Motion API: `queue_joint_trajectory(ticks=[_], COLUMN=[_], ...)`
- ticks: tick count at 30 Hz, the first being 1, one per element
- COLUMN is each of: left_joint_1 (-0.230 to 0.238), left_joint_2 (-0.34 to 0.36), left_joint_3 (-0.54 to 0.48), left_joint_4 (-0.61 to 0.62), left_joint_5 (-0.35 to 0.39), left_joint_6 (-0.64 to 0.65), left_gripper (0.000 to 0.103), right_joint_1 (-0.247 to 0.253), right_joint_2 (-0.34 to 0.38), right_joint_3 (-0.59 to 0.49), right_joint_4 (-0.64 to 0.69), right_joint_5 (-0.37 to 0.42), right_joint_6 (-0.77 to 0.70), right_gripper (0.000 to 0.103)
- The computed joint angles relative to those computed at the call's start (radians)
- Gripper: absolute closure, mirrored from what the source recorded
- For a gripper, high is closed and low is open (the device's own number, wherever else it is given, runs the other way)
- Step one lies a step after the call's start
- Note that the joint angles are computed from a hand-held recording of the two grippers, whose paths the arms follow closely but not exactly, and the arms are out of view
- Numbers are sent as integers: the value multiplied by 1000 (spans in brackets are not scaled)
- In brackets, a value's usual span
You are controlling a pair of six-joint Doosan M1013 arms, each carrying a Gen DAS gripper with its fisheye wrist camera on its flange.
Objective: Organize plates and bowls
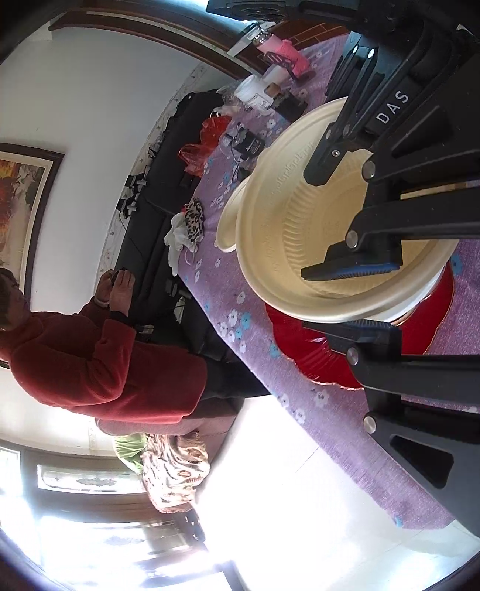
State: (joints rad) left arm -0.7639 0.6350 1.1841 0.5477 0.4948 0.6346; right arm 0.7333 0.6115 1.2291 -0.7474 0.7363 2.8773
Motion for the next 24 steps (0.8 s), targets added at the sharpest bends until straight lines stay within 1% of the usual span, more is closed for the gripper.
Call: queue_joint_trajectory(ticks=[2, 5, 7, 10, 12, 13, 14, 15, 16, 17, 18, 19, 21, 23, 24], left_joint_1=[0, -3, -5, -5, -8, -10, -10, -12, -13, -15, -17, -19, -22, -23, -24], left_joint_2=[2, 2, -1, 0, -3, -5, -8, -11, -15, -19, -23, -27, -33, -37, -39], left_joint_3=[-2, -1, 5, 4, 9, 12, 16, 22, 28, 34, 40, 47, 55, 60, 63], left_joint_4=[23, 95, 141, 170, 216, 233, 248, 268, 288, 314, 342, 372, 404, 420, 429], left_joint_5=[7, 23, 29, 37, 46, 48, 48, 48, 48, 48, 50, 54, 59, 63, 67], left_joint_6=[-17, -76, -119, -148, -189, -205, -220, -241, -261, -286, -312, -338, -367, -382, -389], left_gripper=[86, 86, 84, 74, 64, 61, 56, 50, 47, 41, 37, 35, 29, 28, 27], right_joint_1=[-1, -1, 1, 1, 2, 2, 0, -2, -2, -3, -2, 0, 5, 9, 10], right_joint_2=[4, 10, 15, 18, 19, 17, 15, 12, 8, 4, -1, -4, -9, -16, -20], right_joint_3=[-5, -13, -18, -20, -18, -14, -10, -3, 3, 10, 18, 23, 31, 39, 45], right_joint_4=[5, -3, -11, -16, -30, -36, -37, -38, -43, -52, -67, -83, -121, -156, -171], right_joint_5=[3, 16, 26, 31, 27, 20, 12, 0, -12, -23, -33, -37, -37, -31, -33], right_joint_6=[-2, 0, 0, 2, 18, 30, 41, 54, 70, 88, 110, 128, 161, 189, 204], right_gripper=[80, 80, 80, 80, 80, 80, 79, 77, 72, 68, 60, 53, 47, 41, 41])
